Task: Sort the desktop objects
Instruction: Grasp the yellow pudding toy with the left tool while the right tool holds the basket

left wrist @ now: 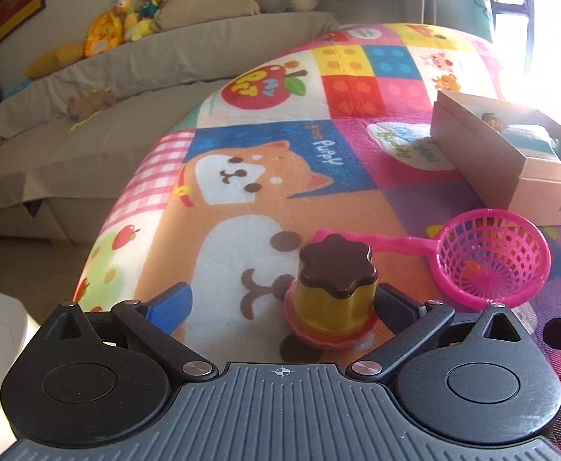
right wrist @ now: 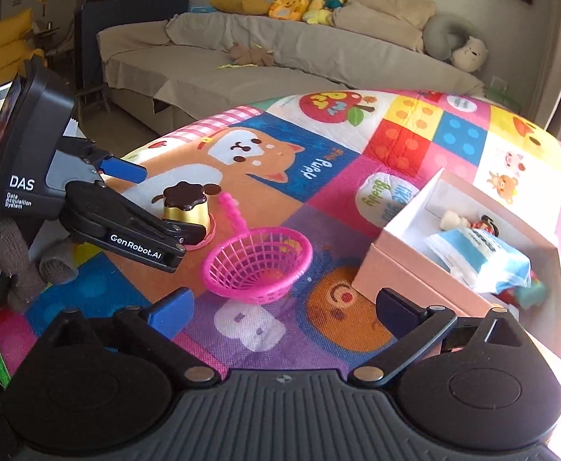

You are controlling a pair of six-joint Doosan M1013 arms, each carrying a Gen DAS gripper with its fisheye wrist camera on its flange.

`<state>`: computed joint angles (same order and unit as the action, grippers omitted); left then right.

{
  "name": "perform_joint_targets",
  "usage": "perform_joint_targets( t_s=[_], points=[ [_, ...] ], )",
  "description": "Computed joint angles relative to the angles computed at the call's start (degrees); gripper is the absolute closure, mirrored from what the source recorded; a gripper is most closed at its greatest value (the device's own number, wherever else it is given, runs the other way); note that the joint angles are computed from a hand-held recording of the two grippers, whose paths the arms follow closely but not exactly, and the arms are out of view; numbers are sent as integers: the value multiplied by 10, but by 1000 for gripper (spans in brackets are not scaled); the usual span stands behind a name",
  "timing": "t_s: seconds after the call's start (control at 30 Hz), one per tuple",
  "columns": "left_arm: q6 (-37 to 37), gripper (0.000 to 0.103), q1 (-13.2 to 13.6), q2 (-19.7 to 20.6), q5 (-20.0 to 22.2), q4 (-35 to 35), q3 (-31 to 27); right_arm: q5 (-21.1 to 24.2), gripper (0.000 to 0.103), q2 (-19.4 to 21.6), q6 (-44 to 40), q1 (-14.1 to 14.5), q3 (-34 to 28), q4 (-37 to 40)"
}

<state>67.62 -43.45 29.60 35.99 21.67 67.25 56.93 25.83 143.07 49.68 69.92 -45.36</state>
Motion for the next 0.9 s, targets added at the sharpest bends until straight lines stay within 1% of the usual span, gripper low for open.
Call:
perform_joint_targets(
  t_s=[0.07, 0.13, 0.2, 0.3, 0.33, 0.37, 0.4, 0.43, 0.53, 0.63, 0.7, 0.77, 0.83, 0.87, 0.9],
  points=[
    [-11, 0, 4, -2, 6, 0, 1, -5, 1, 16, -31, -4, -20, 1],
    [-15, 0, 8, -5, 6, -7, 5, -6, 1, 31, -61, -12, -40, 19],
    [-17, 0, 12, -10, 4, -14, 11, 2, 0, 47, -87, -21, -61, 37],
    [12, 0, 19, -16, -5, -50, 20, 16, 0, 64, -112, -34, -84, 80],
    [30, 0, 21, -18, -9, -68, 23, 19, 3, 65, -117, -39, -89, 100],
    [43, 0, 21, -19, -13, -77, 25, 19, 14, 65, -123, -44, -90, 125],
    [58, 0, 22, -20, -18, -87, 28, 9, 19, 60, -121, -49, -85, 150],
    [72, 0, 21, -20, -22, -95, 29, 6, 19, 56, -109, -49, -80, 155],
    [99, 0, 19, -14, -25, -113, 20, 4, 19, 43, -77, -41, -63, 129],
    [94, 2, 13, 0, -12, -91, 0, -6, 19, 21, -50, -33, -38, 114],
    [99, 17, 11, 8, 5, -89, -14, -14, 19, 0, -23, -26, -16, 100],
    [103, 18, 11, 11, 9, -91, -19, -19, 19, -19, 8, -21, 5, 87],
    [116, 31, 10, 9, 6, -101, -18, -18, 19, -39, 46, -15, 27, 72],
    [122, 42, 10, 9, 8, -106, -19, -16, 19, -48, 67, -12, 37, 63],
    [129, 42, 8, 8, 11, -110, -20, -12, 19, -57, 90, -8, 47, 49]
  ],
)
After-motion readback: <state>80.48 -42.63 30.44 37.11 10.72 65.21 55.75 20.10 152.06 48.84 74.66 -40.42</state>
